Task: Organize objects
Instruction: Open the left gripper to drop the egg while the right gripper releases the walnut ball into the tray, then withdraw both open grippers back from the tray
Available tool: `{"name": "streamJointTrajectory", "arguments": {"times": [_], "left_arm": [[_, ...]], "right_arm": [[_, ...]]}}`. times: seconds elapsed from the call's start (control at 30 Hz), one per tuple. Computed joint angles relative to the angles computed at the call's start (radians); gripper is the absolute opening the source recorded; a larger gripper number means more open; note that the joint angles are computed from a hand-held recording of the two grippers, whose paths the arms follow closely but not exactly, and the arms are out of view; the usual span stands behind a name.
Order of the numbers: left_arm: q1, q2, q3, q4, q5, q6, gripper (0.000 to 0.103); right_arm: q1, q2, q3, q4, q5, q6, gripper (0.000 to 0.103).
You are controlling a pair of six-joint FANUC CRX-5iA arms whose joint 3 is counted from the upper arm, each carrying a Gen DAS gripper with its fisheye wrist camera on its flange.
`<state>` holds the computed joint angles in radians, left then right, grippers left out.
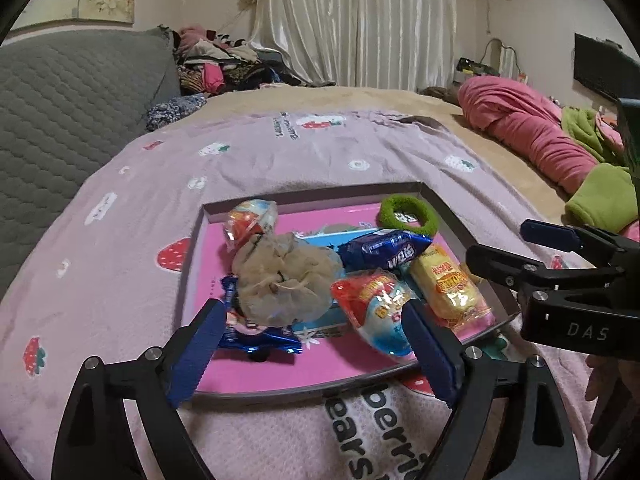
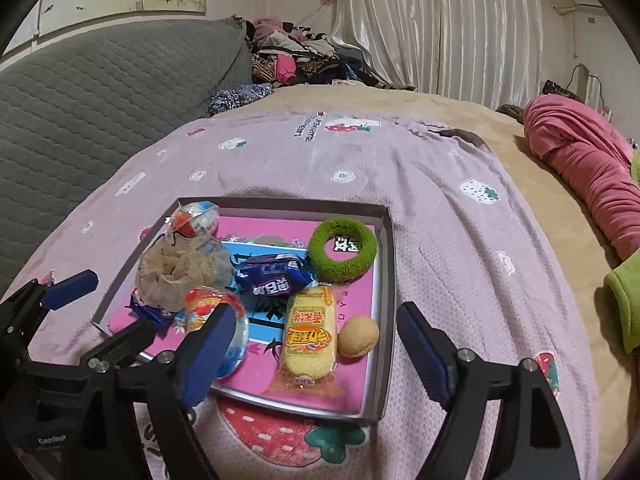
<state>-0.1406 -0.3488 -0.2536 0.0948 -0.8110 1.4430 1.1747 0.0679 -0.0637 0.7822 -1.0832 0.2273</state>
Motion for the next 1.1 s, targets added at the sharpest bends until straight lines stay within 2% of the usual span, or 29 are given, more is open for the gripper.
{"name": "streamJointTrajectory", "arguments": {"times": [0.3,0.43,0.5,0.87,0.97,1.1], "left_arm": [[0.055,-0.065,0.006,0.038,-0.032,-0.027,0.091],[0.074,-0.096,0.015,0.041,-0.043,-0.030,0.103],[0.084,-0.107,0.019,0.053,-0.052,-0.039,0.103],[0.133,-0.181,0.059,0.049,-0.103,-0.041,0.103],[0.175,-0.215,0.053,0.099,-0.112,-0.071,0.103],[0.203,-0.239,0.069,0.114,-0.143,-0.075,0.103]], "right_arm": [[0.043,-0.004,0.045,0.032,-0.063,0.000,0.091],[0.063,-0.004,0.069,0.054,-0.089,0.004,0.098],[0.074,-0.003,0.080,0.065,-0.102,0.007,0.100],[0.138,-0.009,0.126,0.119,-0.175,-0.002,0.102],[0.161,-0.004,0.147,0.134,-0.210,0.006,0.102],[0.194,-0.003,0.167,0.145,-0.244,0.008,0.102]]}}
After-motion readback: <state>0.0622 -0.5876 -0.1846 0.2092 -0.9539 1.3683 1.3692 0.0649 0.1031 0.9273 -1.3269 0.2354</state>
